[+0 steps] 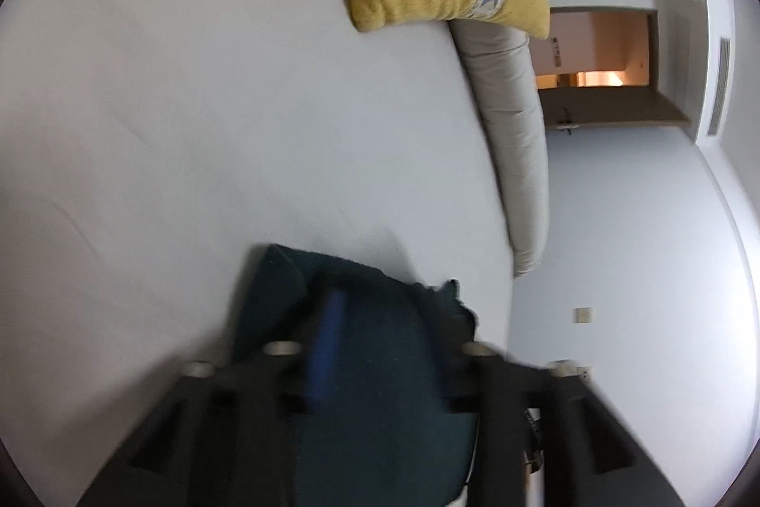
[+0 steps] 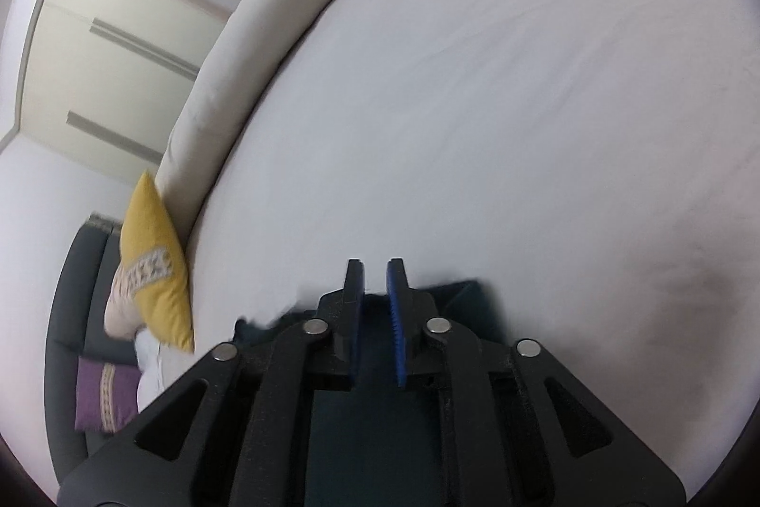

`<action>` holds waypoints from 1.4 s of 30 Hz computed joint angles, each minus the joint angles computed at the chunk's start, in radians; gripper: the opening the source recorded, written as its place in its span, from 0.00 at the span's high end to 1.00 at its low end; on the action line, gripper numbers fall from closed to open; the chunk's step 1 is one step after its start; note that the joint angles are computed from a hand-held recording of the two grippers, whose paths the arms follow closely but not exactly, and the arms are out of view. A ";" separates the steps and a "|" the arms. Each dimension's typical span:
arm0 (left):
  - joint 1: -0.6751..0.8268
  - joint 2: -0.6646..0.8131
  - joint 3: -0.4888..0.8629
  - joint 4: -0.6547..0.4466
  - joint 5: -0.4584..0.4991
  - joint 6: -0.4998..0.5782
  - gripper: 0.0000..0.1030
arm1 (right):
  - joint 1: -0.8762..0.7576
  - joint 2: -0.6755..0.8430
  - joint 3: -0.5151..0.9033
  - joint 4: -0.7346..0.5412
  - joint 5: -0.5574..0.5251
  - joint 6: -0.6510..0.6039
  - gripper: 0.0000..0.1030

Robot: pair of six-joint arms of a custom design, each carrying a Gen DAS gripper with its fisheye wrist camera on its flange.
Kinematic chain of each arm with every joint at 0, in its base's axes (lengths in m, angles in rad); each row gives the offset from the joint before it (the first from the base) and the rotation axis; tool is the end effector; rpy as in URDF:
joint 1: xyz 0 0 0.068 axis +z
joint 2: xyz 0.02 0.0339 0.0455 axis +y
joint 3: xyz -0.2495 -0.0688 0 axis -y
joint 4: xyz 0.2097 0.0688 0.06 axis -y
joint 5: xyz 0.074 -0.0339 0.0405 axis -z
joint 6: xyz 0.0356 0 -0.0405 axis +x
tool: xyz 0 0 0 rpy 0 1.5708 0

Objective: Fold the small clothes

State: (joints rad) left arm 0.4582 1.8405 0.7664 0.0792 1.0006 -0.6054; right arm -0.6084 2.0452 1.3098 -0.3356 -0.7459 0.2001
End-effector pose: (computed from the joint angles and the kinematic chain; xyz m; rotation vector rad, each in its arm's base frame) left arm 0.2733 0.1014 0.1200 -0.8576 2.2027 -1.3230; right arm 0.3238 -0.1961 0.1514 0.7232 2.2996 0.7949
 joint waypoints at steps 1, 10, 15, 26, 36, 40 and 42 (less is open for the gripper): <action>0.009 -0.010 -0.016 0.023 0.014 -0.012 0.43 | 0.002 -0.003 -0.012 0.021 0.010 0.002 0.65; 0.055 -0.273 -0.094 -0.155 -0.006 0.131 0.36 | 0.020 -0.213 -0.219 0.076 0.060 -0.152 0.54; 0.024 -0.435 -0.199 -0.200 -0.109 0.219 0.36 | 0.115 -0.367 -0.348 0.101 0.203 -0.291 0.54; -0.116 -0.704 -0.455 -0.174 -0.398 0.349 0.37 | 0.110 -0.437 -0.593 0.238 0.340 -0.429 0.54; -0.173 -0.762 -0.461 -0.209 -0.501 0.366 0.44 | -0.052 -0.437 -0.669 0.238 0.274 -0.588 0.71; -0.265 -0.871 -0.443 -0.289 -0.617 0.342 0.44 | -0.095 -0.503 -0.676 0.176 0.264 -0.595 0.77; -0.365 -0.926 -0.431 -0.317 -0.713 0.330 0.44 | -0.123 -0.528 -0.675 0.153 0.257 -0.600 0.77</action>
